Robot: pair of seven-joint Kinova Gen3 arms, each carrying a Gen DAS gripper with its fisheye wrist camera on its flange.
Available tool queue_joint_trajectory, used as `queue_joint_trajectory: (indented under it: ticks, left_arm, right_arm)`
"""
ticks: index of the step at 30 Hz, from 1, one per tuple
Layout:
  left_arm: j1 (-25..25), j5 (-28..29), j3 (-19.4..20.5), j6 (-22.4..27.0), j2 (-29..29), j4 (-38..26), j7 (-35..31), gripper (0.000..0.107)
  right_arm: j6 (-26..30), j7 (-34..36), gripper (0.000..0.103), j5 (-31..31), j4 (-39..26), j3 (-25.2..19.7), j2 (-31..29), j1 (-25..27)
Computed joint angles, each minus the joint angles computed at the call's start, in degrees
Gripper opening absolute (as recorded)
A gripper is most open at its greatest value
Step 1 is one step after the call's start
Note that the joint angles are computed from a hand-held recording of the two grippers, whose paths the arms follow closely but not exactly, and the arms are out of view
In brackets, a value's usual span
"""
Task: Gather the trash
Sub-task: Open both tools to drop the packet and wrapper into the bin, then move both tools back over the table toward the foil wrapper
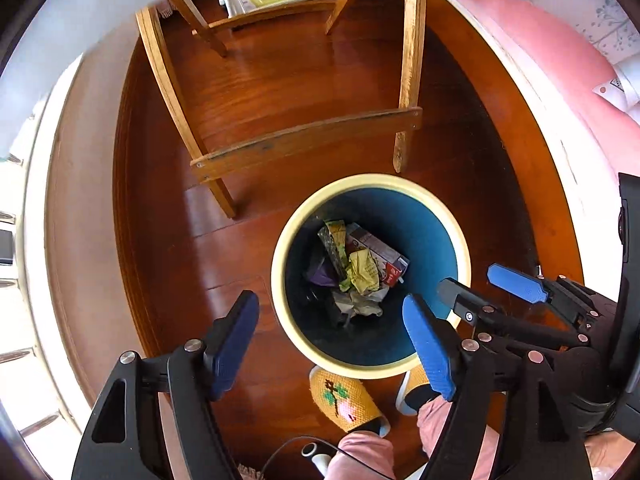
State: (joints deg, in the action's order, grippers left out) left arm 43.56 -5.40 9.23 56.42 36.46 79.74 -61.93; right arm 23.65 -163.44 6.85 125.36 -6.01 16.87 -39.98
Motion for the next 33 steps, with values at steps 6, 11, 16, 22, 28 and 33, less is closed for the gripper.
queue_joint_trajectory:
  ticks: [6, 11, 16, 22, 28, 33]
  left_arm:
    - [5.2, 5.0, -8.0, 2.4, -2.9, -1.6, -2.1, 0.076]
    - [6.3, 5.8, -9.4, 7.0, -5.6, -5.3, -1.0, 0.076]
    - [8.9, 6.3, -12.5, 15.0, -8.4, -12.7, -2.2, 0.076]
    - [12.7, 4.5, -17.0, 25.2, -11.0, -24.8, -3.3, 0.076]
    - [11.1, 2.5, -15.7, 35.4, -11.1, -40.6, -3.8, 0.077]
    - [8.3, -6.7, -6.2, 39.8, -9.5, -53.9, -4.8, 0.077]
  right_arm:
    - [4.1, -1.7, 0.056, 0.8, -1.4, -0.2, -2.7, -0.4]
    - [10.9, -2.1, 0.056, 0.7, -3.8, -2.7, -7.2, 1.7]
    - [22.5, -2.1, 0.056, 0.4, -9.6, -5.4, -13.3, 3.6]
    - [36.5, -1.1, 0.056, 1.9, -19.7, -9.8, -20.2, 6.3]
    - [50.5, 3.1, 0.057, 4.7, -34.4, -25.2, -22.7, 19.8]
    - [62.1, 1.4, 0.061, 13.2, -47.5, -27.2, -21.3, 15.2]
